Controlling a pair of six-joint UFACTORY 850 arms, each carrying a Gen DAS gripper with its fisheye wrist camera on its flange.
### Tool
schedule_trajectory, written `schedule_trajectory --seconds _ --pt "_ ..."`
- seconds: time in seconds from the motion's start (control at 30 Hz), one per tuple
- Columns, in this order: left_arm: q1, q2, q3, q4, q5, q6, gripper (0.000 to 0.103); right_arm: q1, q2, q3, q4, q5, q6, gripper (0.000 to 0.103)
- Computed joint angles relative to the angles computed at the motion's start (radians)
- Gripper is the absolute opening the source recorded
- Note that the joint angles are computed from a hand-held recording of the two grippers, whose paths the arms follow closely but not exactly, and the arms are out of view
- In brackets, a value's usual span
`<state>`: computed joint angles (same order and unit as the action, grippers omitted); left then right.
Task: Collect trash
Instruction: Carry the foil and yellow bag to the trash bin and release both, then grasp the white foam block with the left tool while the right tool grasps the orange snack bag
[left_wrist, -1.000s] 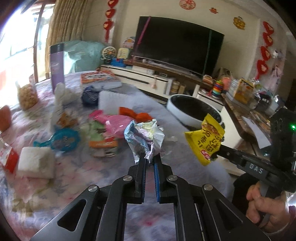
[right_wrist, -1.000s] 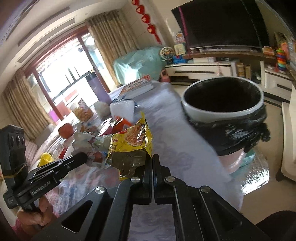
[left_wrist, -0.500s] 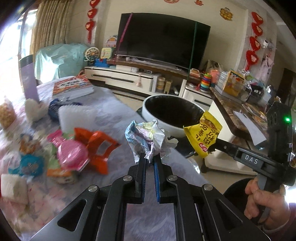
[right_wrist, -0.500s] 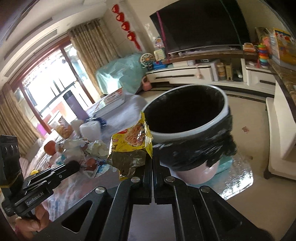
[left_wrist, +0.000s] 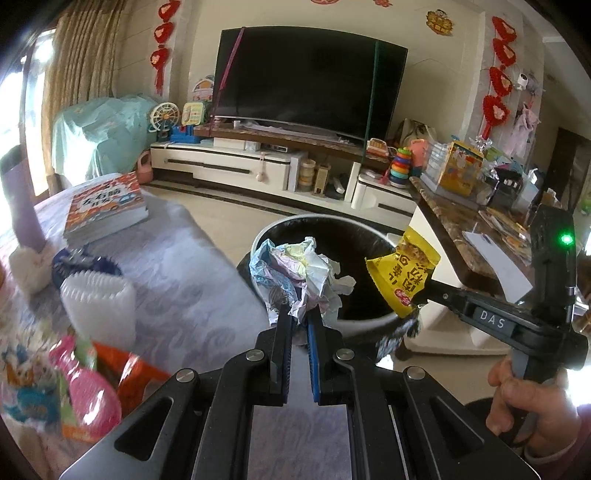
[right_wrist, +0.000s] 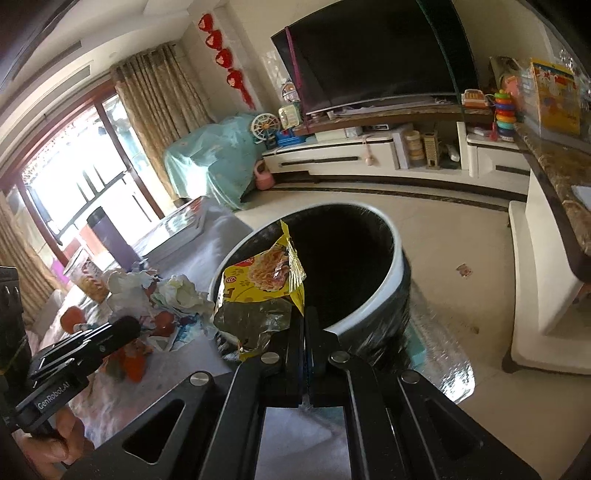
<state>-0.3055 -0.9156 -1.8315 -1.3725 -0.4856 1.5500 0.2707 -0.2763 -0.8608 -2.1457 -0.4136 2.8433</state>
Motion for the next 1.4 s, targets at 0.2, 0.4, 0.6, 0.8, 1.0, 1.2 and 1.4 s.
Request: schedule_trajectory --seconds 0.2,0.4,0.6,0.8,1.0,1.2,1.4 --pt "-0.02 -0.038 -0.065 0.041 0.002 -0.048 0.007 -0.03 -0.019 -0.031 0.032 0.019 -0.061 0.001" --pt "-0.037 -0.099 -0.17 0.161 -0.004 -0.184 0.007 -0.053 -0.039 -0.057 0.053 0.043 -0.112 0.001" --pt "-0.047 -0.146 -0.26 0.256 -0.015 -0.293 0.007 -0.067 -0.046 -0.074 0.085 0.054 -0.159 0.001" --pt "-0.06 -0.179 -0.316 0.329 -0.012 -0.373 0.013 -0.072 -0.057 -0.094 0.193 0.058 -0.283 0.006" --pt "-0.071 -0.173 -0.309 0.371 0.023 -0.42 0.039 -0.068 -0.051 -0.094 0.272 0.041 -0.346 0.031" --pt "-0.06 -0.07 -0.125 0.188 0.081 -0.233 0.052 -0.039 -0.015 -0.053 0.192 -0.004 -0.218 0.068" --pt "-0.029 0.034 0.064 -0.036 0.086 -0.02 0.056 0.008 -0.005 -0.039 0.133 -0.026 -0.128 0.086"
